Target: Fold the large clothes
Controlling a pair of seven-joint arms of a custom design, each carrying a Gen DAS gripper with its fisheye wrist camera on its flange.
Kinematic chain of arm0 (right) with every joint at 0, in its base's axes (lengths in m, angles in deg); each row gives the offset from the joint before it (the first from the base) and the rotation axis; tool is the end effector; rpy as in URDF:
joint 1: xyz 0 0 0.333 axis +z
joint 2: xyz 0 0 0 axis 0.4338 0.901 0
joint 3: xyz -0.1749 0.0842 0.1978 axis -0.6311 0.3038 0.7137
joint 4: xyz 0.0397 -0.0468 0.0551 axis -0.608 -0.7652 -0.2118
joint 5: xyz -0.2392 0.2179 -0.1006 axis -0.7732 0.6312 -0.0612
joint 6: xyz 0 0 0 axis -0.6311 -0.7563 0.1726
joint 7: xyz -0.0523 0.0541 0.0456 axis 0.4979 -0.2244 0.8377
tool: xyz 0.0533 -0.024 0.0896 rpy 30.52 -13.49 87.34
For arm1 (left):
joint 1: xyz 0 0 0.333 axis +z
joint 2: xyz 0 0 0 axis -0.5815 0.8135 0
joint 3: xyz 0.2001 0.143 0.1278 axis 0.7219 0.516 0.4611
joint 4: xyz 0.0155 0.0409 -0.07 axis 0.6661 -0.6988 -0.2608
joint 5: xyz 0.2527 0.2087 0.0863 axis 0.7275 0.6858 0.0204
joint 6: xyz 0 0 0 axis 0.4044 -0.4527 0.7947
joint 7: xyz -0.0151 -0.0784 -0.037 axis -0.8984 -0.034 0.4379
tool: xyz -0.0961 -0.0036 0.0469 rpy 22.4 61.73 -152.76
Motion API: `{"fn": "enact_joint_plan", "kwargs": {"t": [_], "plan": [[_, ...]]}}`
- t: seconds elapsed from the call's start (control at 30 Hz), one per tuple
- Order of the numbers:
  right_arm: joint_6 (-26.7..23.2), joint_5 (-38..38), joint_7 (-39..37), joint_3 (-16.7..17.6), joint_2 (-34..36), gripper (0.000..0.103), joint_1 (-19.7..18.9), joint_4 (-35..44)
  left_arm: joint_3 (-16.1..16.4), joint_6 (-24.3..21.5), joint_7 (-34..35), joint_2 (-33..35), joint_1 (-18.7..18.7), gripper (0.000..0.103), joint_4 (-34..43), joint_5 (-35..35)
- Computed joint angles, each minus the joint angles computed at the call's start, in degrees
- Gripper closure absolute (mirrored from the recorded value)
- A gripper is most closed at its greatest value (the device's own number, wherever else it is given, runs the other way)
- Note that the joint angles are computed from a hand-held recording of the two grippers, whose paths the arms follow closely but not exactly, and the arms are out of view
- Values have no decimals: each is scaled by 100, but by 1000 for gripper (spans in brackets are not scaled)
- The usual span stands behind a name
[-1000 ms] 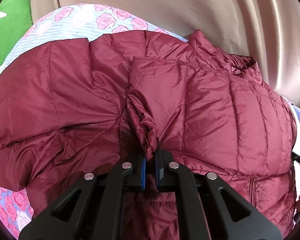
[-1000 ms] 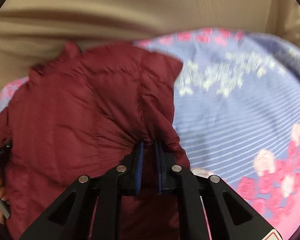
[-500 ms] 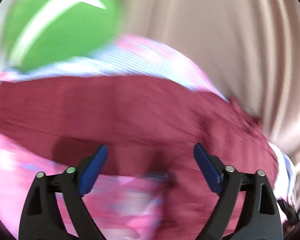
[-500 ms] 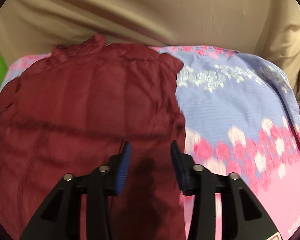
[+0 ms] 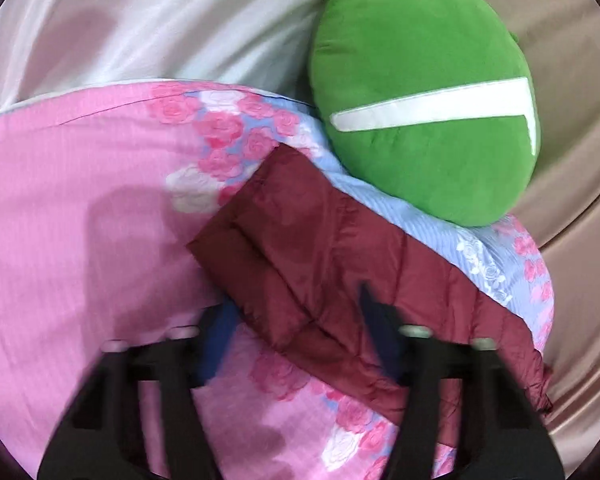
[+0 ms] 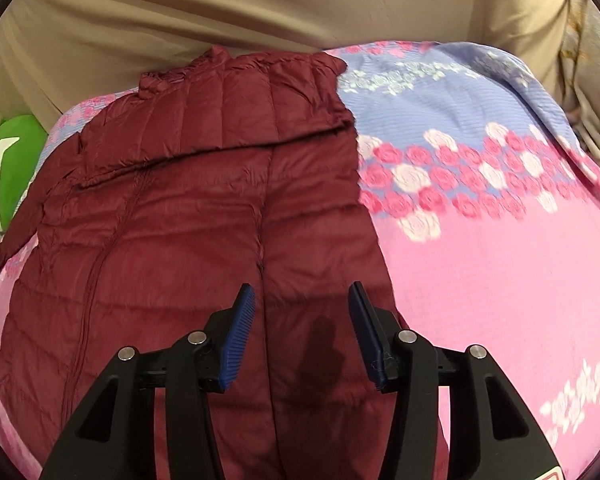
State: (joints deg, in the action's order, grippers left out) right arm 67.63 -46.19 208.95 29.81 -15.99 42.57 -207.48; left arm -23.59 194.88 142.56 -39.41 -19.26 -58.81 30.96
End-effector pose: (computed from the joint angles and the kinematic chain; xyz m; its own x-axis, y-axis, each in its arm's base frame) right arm 0.2354 0.1200 0.5291 -0.5751 -0.8041 -0.1505 -0.5644 0.5232 -0.6386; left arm 0.6425 0.1333 0.4917 0.3093 -0.7493 0.5855 -0.6430 -0.6184 -0.4517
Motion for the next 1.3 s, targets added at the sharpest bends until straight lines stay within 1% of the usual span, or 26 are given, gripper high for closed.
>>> {"fn": "enact_joint_plan", "kwargs": {"t": [0.03,0.07,0.13,0.23,0.27,0.33,0.4,0.47,0.53,0.6,0.67,0.73,0.8,0.83,0.87,0.9,0.93,0.97,1.03,1.07,1.1,1.13,1.17,1.2,1.27,1.3], "plan": [[-93,50,23,41,-26,55,25,7,0,-164,-40,98,-3,96,191,55],[-144,76,33,50,-78,55,53,-20,-20,-136,-54,76,-49,99,221,85],[-240,130,107,93,-181,55,97,-49,-91,-7,137,-45,-85,101,251,82],[-251,146,181,78,-255,55,118,-71,-238,245,551,-414,-360,102,287,203],[-213,135,193,66,-257,55,116,-72,-336,373,804,-649,-481,102,211,184],[-111,95,183,52,-230,55,112,-62,-528,508,1345,-1049,-707,102,117,-53],[34,28,150,49,-143,54,87,-22,-798,540,2079,-1476,-986,102,58,-543],[212,-29,123,38,-45,55,58,6,-1053,500,2578,-1704,-1428,102,165,-741],[349,-60,122,35,21,55,26,8,-1203,285,2772,-1748,-1833,102,295,-753],[410,-89,94,43,76,55,-6,18,-1355,147,2643,-1586,-2350,101,487,-420],[418,-102,78,45,57,55,-18,-11,-1429,170,2291,-1318,-2946,101,569,193],[372,-96,93,47,-29,55,-35,-68,-1406,132,1925,-915,-3487,96,688,739],[301,-69,85,1,-195,55,-35,-171,-1383,84,1634,-586,-3903,85,565,1121],[258,-50,82,-18,-273,54,-38,-208,-1316,116,1416,-499,-4070,68,424,1340],[219,-28,49,-70,-387,54,-28,-259,-1198,204,1082,-396,-4273,55,251,1662],[184,-14,16,-101,-482,54,-31,-291,-1145,308,924,-361,-4335,53,105,1800],[156,-11,-30,-130,-561,54,-42,-307,-1158,448,867,-369,-4319,51,-95,1787],[140,-37,-125,-181,-628,53,-64,-304,-1256,582,975,-431,-4186,45,-343,1560],[173,-95,-283,-247,-640,48,-154,-257,-1411,663,1204,-639,-3888,38,-683,1025],[272,-146,-384,-322,-579,46,-222,-209,-1511,699,1500,-853,-3621,33,-925,524],[505,-197,-503,-460,-483,43,-283,-180,-1519,715,1690,-1007,-3461,30,-1058,168],[709,-194,-593,-553,-393,41,-330,-163,-1514,743,1907,-1163,-3338,25,-1200,-175],[987,-203,-686,-682,-204,41,-423,-112,-1469,824,2167,-1402,-3186,19,-1432,-594],[1167,-191,-745,-738,4,39,-543,-30,-1379,910,2279,-1536,-3140,17,-1601,-794],[1659,-103,-948,-969,566,37,-699,176,-1110,956,2183,-1748,-3048,14,-1861,-831],[1898,-3,-1070,-1099,816,36,-736,246,-986,872,2050,-1779,-3000,14,-1880,-760]]}}
